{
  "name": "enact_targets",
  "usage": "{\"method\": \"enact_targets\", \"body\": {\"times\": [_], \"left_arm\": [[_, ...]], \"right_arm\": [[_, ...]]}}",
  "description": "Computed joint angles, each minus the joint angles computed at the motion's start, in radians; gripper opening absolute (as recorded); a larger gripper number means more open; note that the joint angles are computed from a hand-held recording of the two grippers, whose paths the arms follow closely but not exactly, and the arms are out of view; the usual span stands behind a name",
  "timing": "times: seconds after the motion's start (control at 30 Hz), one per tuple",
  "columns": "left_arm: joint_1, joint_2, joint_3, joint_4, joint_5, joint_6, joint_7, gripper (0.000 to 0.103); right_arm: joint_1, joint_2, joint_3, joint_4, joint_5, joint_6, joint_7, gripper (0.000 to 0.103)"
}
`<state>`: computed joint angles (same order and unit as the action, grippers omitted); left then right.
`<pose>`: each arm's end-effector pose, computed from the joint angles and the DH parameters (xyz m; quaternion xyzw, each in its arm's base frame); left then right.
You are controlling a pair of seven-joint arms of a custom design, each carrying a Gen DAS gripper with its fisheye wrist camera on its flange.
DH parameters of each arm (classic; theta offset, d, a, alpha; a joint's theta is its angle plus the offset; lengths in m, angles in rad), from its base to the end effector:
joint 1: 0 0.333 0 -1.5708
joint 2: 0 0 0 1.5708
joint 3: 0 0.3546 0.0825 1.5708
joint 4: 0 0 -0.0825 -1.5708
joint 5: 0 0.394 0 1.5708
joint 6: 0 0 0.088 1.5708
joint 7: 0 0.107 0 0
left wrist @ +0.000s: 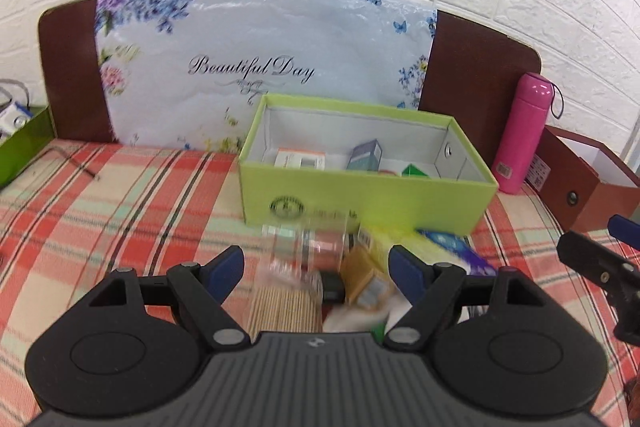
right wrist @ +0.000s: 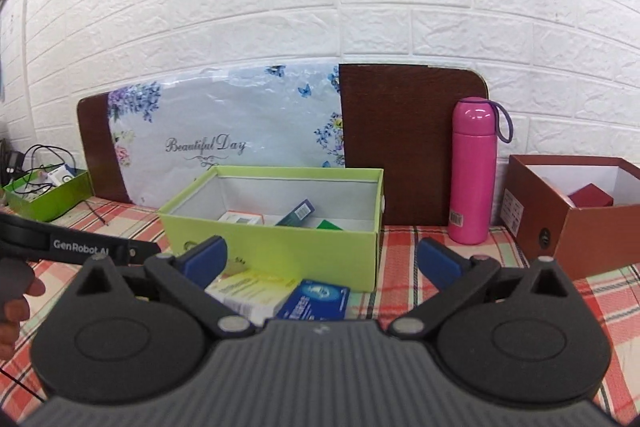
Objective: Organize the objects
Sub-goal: 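Grasp the gold box with the left tool while the right tool grasps the steel wool scrubber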
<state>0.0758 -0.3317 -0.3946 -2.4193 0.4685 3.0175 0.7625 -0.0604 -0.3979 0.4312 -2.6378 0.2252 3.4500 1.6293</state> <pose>0.4461 -0.2021 0.5543 -0.6340 0.6284 -0.3601 0.2711 0.4077 0.1529 0.5416 -0.6229 0.5465 -0.3389 0.4454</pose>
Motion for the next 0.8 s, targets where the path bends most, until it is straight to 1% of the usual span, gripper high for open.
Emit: {"method": "enact_targets", "body": {"times": [0.1,0.13,0.27,0.4,0.5,0.6,0.67,0.7,0.73,0.77,0.8], "left_arm": [[-0.069,-0.051,0.043,-0.076,-0.057,-0.002,0.032,0.082],[-0.087,-0.063,0.050,-0.095,-0.077,-0.007,0.042,0.082],[-0.157,-0.094,0.081,-0.167,-0.162,-0.002,0.087,0.082],[-0.211,-0.101,0.099,-0.214,-0.231,0.003,0.132,0.082],[-0.209,-0.097,0.077,-0.230,-0.251,0.023,0.145,0.082],[-0.191,-0.061,0.048,-0.215,-0.256,0.055,0.148,0.082],[-0.159,-0.032,0.015,-0.198,-0.242,0.076,0.144,0.078],[-0.138,-0.018,-0.003,-0.190,-0.231,0.081,0.139,0.070],[-0.131,-0.003,-0.007,-0.182,-0.224,0.083,0.142,0.061],[-0.132,0.011,-0.004,-0.174,-0.221,0.078,0.149,0.055],[-0.150,0.025,0.016,-0.168,-0.227,0.070,0.163,0.039]], "right_arm": [[0.034,-0.060,-0.006,-0.069,0.010,0.004,0.025,0.103],[0.036,-0.078,0.002,-0.092,0.013,0.006,0.034,0.103],[-0.019,-0.155,0.094,-0.174,0.041,-0.004,0.088,0.103],[-0.037,-0.222,0.144,-0.248,0.033,-0.047,0.161,0.103],[-0.031,-0.262,0.156,-0.290,0.018,-0.075,0.215,0.103],[-0.020,-0.300,0.152,-0.320,-0.002,-0.099,0.261,0.103],[-0.020,-0.324,0.148,-0.331,-0.023,-0.113,0.282,0.103],[-0.020,-0.331,0.142,-0.335,-0.038,-0.115,0.285,0.102],[-0.023,-0.334,0.138,-0.337,-0.054,-0.114,0.288,0.102],[-0.028,-0.334,0.135,-0.336,-0.071,-0.115,0.290,0.100],[-0.035,-0.326,0.130,-0.329,-0.091,-0.120,0.288,0.097]]}}
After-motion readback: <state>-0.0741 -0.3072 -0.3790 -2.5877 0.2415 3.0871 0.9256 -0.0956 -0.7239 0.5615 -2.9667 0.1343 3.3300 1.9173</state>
